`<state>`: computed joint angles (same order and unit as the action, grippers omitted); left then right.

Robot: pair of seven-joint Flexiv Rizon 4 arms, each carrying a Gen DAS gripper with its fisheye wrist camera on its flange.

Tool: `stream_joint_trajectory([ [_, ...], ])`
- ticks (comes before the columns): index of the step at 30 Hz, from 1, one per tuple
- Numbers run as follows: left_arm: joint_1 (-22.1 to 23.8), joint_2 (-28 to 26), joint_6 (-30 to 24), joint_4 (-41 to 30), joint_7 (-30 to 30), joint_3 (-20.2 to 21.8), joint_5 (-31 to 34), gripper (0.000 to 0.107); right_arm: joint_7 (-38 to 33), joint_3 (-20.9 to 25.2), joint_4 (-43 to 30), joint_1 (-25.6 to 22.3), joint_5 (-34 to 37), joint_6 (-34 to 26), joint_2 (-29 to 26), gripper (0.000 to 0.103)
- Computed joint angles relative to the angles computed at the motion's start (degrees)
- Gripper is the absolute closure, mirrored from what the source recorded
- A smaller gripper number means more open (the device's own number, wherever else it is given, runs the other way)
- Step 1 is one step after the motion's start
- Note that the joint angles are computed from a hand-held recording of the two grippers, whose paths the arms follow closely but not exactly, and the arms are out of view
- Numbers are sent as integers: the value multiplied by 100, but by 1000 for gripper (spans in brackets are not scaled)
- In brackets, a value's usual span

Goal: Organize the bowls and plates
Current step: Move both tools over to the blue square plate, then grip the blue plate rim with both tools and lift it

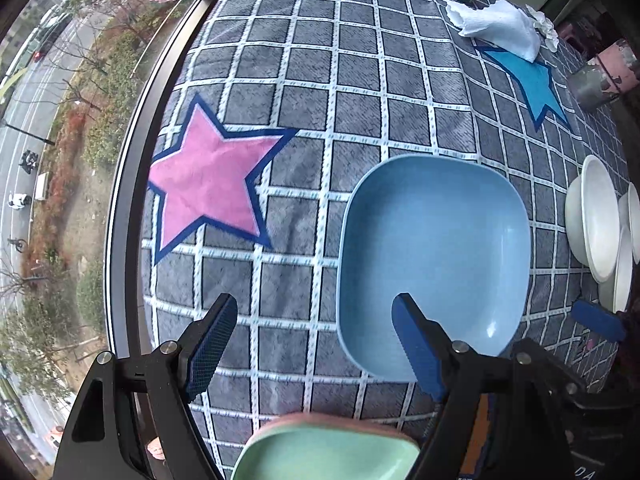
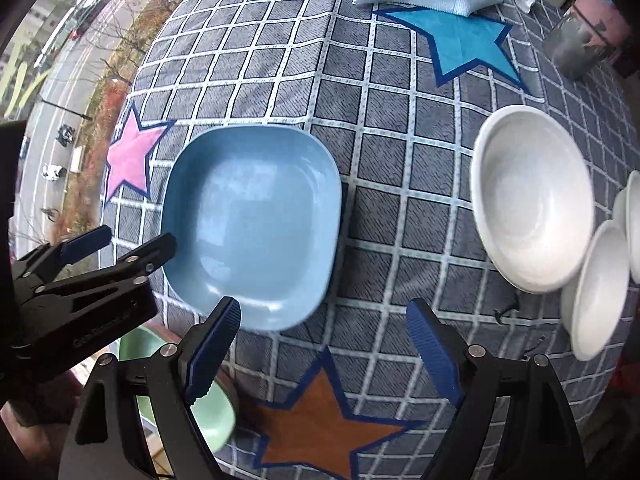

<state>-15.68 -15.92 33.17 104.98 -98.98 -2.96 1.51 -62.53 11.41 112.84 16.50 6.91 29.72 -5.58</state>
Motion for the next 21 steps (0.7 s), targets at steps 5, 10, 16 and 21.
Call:
stream_joint_trajectory([
  [5, -6, -303, -68, -182, 157, -28, 2, 24, 21, -21, -95, 18, -29, 44, -283, 34],
  [10, 31, -354, 73, -63, 241, -12, -169, 27, 27, -19, -172, 17, -102, 153, -495, 34],
  [16, 57, -393, 170, -37, 260, 25, -186, 31, 126, -6, -199, 11, -141, 232, -605, 34],
  [21, 66, -577, 202, -215, 225, 55, -122, 40, 164, 11, -129, 18, -150, 333, -667, 45],
])
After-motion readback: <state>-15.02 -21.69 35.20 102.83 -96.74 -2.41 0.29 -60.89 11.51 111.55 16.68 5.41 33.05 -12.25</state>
